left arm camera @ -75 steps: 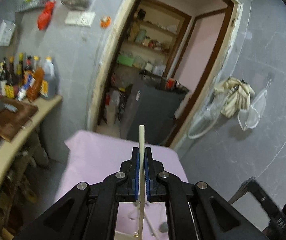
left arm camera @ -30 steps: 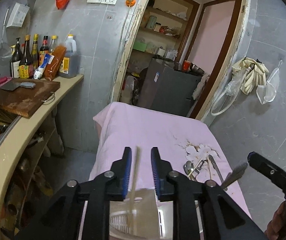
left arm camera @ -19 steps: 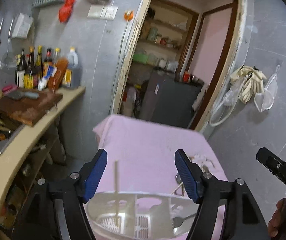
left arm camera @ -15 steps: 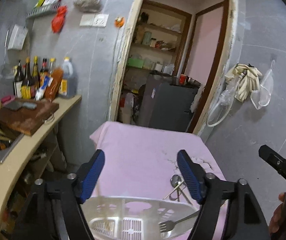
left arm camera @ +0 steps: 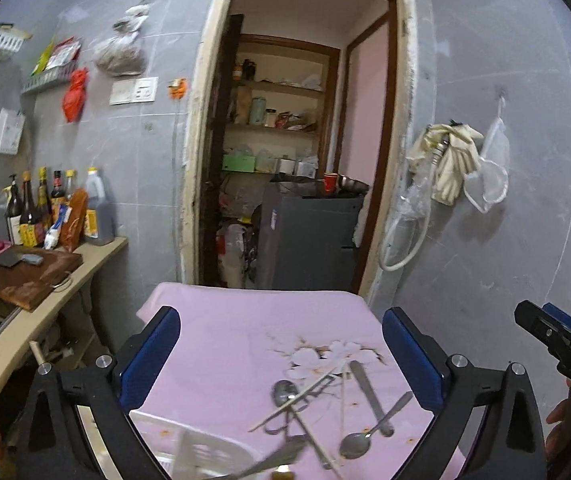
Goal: Organize utensils
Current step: 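Open both tools and move them back over the utensil pile, then grasp a spoon with the right tool while the left tool grasps a chopstick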
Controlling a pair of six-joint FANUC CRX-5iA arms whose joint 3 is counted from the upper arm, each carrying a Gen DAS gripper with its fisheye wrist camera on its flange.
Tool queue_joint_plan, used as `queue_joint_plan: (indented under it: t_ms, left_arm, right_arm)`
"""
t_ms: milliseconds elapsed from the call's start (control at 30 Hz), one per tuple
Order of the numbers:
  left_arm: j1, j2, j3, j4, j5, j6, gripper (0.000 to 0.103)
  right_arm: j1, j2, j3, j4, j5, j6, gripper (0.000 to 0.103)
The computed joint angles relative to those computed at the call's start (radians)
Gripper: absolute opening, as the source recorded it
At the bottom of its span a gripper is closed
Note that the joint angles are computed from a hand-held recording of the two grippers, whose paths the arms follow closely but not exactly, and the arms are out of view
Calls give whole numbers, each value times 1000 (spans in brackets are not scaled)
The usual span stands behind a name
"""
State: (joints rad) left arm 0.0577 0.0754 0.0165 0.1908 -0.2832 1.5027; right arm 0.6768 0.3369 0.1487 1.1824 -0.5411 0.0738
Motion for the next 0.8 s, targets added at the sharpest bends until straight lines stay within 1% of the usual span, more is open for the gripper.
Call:
queue_joint_plan:
  t_ms: [33,67,100,200,300,367,467,567,633,667,700,767,800]
  left_arm:
    - [-17,12,27,-57,-16,56,102]
    - [-26,19,43,-87,-26,86,102]
    - [-43,35,77,-146,-51,147,102]
    - [-82,70,144,-254,-101,263,102]
    - [-110,105,194,-287,-133,294,102]
    - [-120,138,225,-262,-163,267,102]
    - [-124,171,256,-249,-189,276,102]
    - [-125,215,297,-236,-232,294,102]
    - [-123,245,326,-234,-263,308,102]
    - [-124,258,341,-242,-277,319,102]
    - [-130,275,364,-276,-295,343,102]
    - [-138,298,400,-315,-322,350,102]
    - [-146,310,419,-351,-328,351,102]
  right_arm:
    - [-11,-8,-12,-1,5,4,102]
    - [-22,-14,-21,-4,14,7,102]
    - [-30,-18,-28,-7,22,12,102]
    - [-60,-34,-59,-24,48,31,102]
    - [-82,-38,-70,-83,69,82,102]
    - [-90,-36,-71,-133,72,121,102]
    - [-101,-24,-54,-255,80,212,102]
    - [-107,-8,-40,-341,90,287,102]
    - [-107,13,-7,-455,86,392,102]
    - [-108,25,15,-522,83,452,102]
    - [-107,37,34,-573,75,496,102]
    - [-105,62,73,-672,55,573,102]
    - [-107,79,103,-745,45,630,102]
